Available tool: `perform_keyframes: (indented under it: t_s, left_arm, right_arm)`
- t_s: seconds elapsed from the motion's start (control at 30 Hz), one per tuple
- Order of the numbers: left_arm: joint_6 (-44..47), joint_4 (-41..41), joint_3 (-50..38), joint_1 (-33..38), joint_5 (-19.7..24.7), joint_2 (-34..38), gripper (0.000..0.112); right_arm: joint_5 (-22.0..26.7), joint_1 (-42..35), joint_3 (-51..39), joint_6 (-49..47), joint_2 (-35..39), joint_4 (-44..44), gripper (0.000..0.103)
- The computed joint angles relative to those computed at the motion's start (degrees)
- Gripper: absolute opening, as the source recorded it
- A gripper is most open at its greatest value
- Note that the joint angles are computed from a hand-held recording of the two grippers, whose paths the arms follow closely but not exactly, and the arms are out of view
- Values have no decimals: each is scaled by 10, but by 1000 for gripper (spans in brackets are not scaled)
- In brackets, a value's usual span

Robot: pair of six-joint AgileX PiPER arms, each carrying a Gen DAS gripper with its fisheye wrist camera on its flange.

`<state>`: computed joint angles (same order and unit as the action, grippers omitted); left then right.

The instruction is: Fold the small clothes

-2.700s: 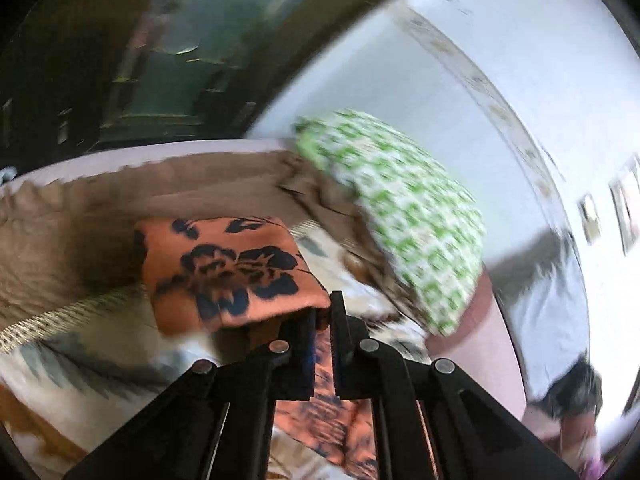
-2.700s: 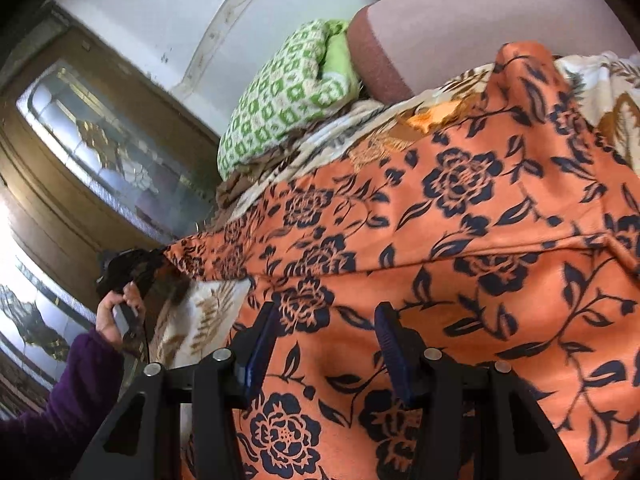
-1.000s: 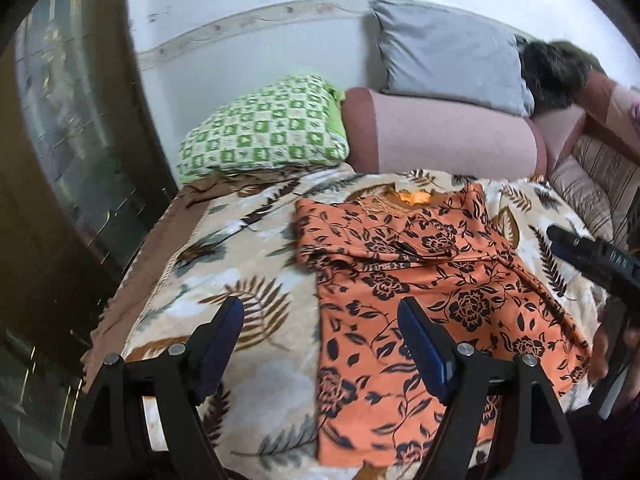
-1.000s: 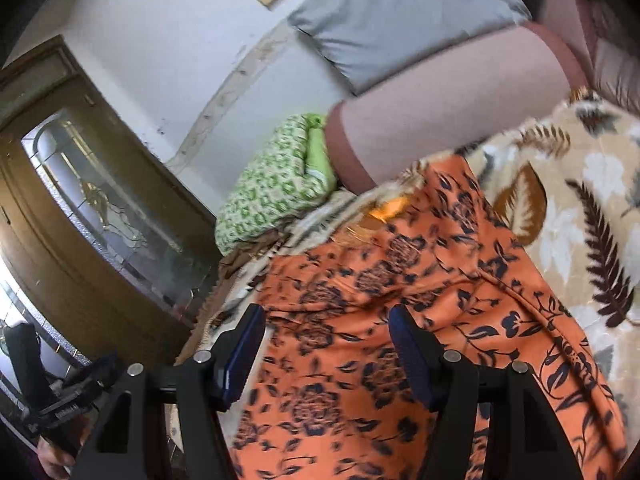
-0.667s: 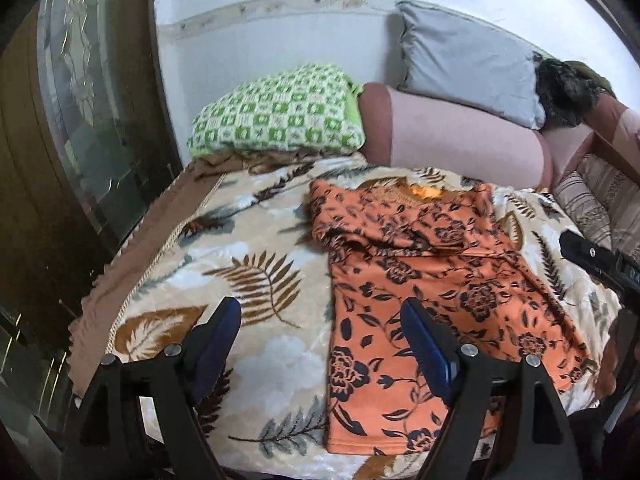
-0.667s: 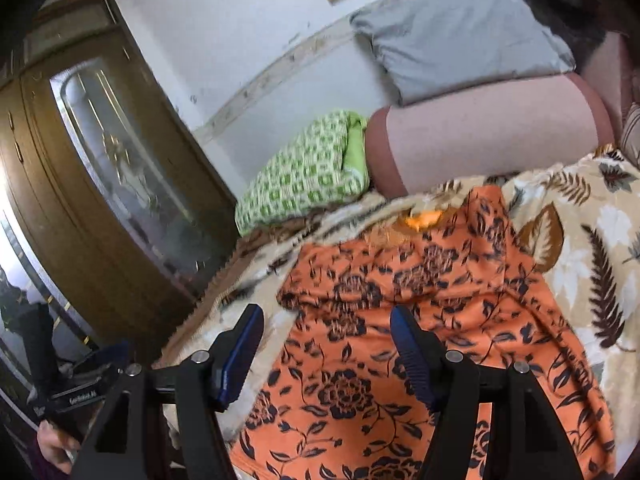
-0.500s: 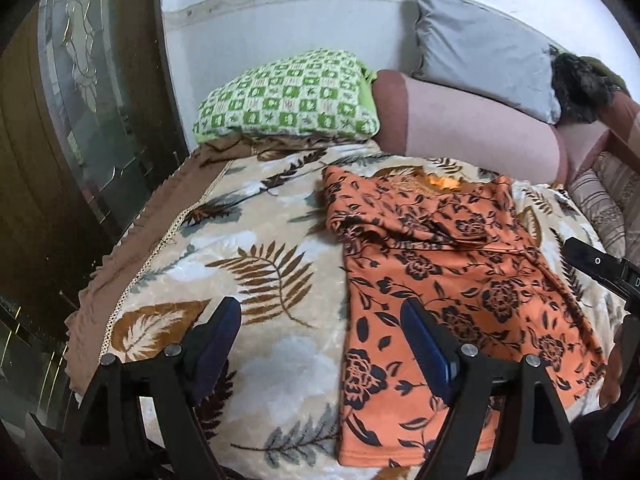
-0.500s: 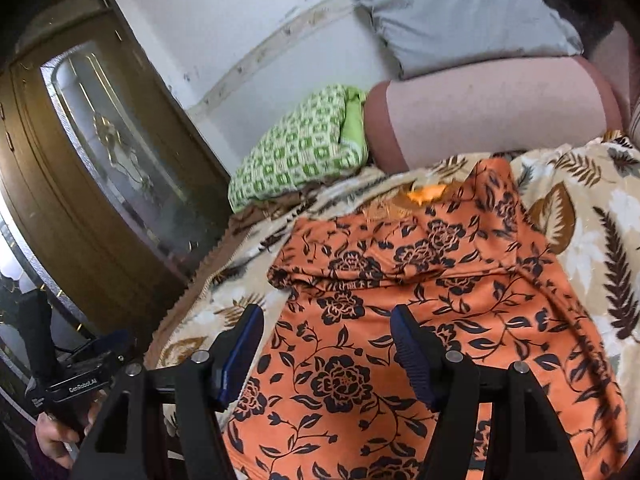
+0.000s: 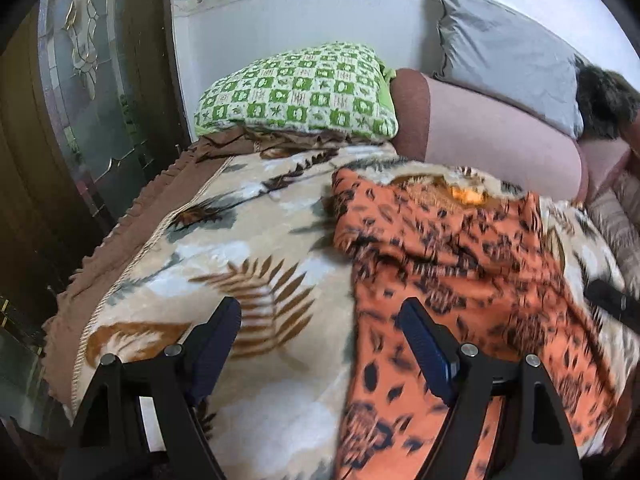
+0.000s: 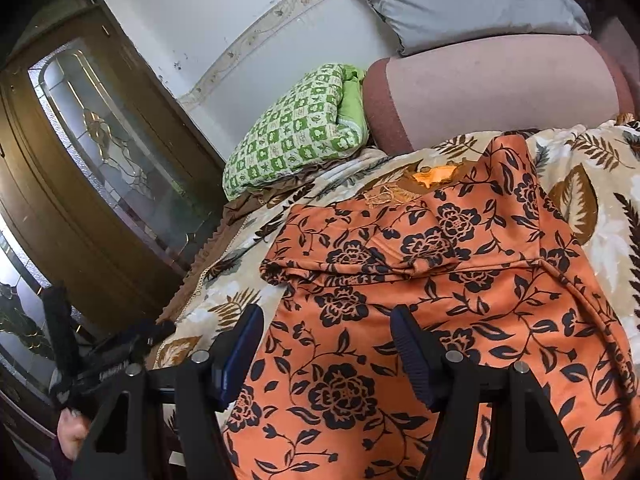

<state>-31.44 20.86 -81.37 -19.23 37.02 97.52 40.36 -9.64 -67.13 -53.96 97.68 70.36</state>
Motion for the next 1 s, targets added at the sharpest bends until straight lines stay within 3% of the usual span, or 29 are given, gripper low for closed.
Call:
perform_keyframes:
  t_s: [0.23, 0.33, 0.47, 0.53, 0.67, 0.77, 0.97, 1.0]
  left_arm:
    - [-75, 60, -179, -23, 40, 133, 82]
    - [-91, 95, -196, -27, 32, 171, 82]
    - [-38, 53, -234, -7, 61, 213, 82]
    - [-54, 94, -226, -1, 63, 216, 82]
    - [-32, 59, -223, 35, 67, 224, 82]
    - [-25, 40, -222, 51, 67, 227, 82]
    - [13, -23, -257, 62, 81, 256, 82]
    - [17, -23, -265, 60, 85, 261, 82]
  right_arm:
    - [4, -20, -57, 16, 55, -9, 69]
    - [-5, -18, -83, 31, 77, -21, 69]
    - [-13, -3, -126, 83, 108, -73, 69]
    - [-20, 5, -144, 123, 115, -109, 69]
    - [21, 4, -220, 212, 151, -193, 69]
    - [71, -21, -263, 228, 183, -159, 69]
    - [107, -27, -309, 279, 230, -138, 69]
    - [92, -20, -300, 286, 226, -148, 69]
